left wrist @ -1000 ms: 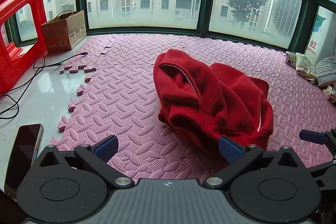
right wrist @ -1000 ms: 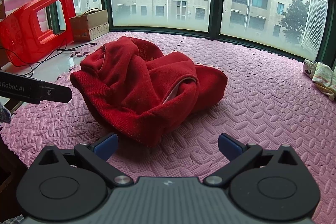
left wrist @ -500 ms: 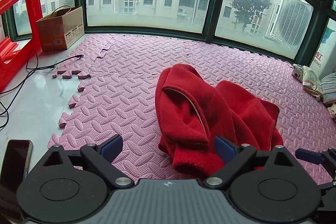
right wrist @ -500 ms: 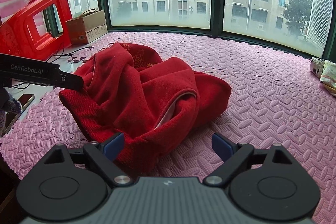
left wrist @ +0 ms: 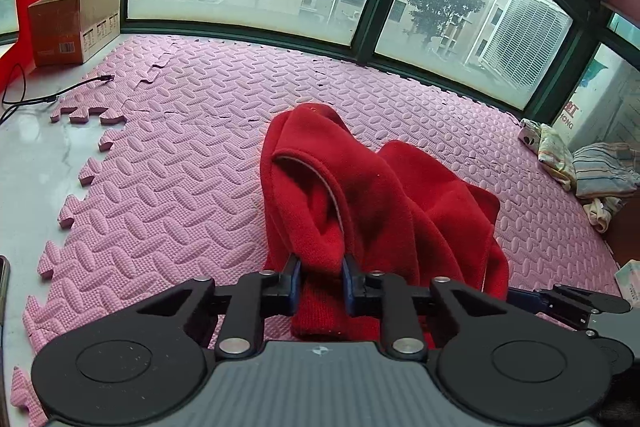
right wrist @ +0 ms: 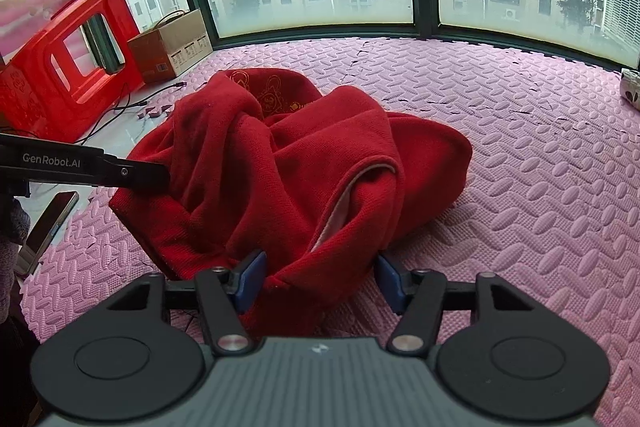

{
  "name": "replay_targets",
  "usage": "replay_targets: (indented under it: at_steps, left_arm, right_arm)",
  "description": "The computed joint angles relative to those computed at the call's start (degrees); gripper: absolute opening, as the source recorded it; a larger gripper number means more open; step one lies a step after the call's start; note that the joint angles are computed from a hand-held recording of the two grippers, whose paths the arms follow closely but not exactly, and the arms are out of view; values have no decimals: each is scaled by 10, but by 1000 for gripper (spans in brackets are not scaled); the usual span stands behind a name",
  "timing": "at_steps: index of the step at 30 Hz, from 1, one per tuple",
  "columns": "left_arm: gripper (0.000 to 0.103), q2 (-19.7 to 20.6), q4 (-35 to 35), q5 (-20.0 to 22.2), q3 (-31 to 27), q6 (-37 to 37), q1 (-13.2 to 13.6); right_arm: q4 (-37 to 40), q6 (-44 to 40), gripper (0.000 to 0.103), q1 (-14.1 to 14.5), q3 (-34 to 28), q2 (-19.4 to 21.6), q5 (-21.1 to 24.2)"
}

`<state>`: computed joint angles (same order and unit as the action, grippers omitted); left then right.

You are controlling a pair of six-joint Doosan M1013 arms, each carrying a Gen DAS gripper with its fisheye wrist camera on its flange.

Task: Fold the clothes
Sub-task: 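Grasp the red hoodie with both grippers and lift it off the mat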

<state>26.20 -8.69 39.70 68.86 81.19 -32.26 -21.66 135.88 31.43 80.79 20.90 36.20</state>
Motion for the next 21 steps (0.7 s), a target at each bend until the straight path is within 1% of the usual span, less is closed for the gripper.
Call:
replay_targets:
  at_steps: [1,3,4,7,9,13,16,19,21]
  left_arm:
    - [19,-2,-3,-2,2,2,1]
    - [18,-9,-12,-9,9,7,3]
    - [18,-12,-17,-12,13,10,4]
    - [17,-21,-30,-18,21,21,8]
    - [16,-28,-38,-23,30,31,10]
    - [16,-50,-67,-36,56,55,14]
    - [15,-66,-84,-35,74,67,18]
    - [15,-83,-103,-35,96,84,21]
    - [15,-94,-119,-29,110,97,24]
  right_arm:
    - [8,-6,51,-1,2,-1,-5]
    - [18,-11,42,-2,8,-6,-19]
    - [26,-16,40,-3,11,-9,-25]
    - [58,-38,25,-7,21,-19,-47]
    - [88,-66,21,-9,28,-27,-62]
    - [147,-138,18,-8,40,-42,-80]
    - [195,-211,16,-4,47,-53,-83]
    - [254,-282,16,-1,54,-64,-78]
    - [296,-332,16,1,57,-71,-64]
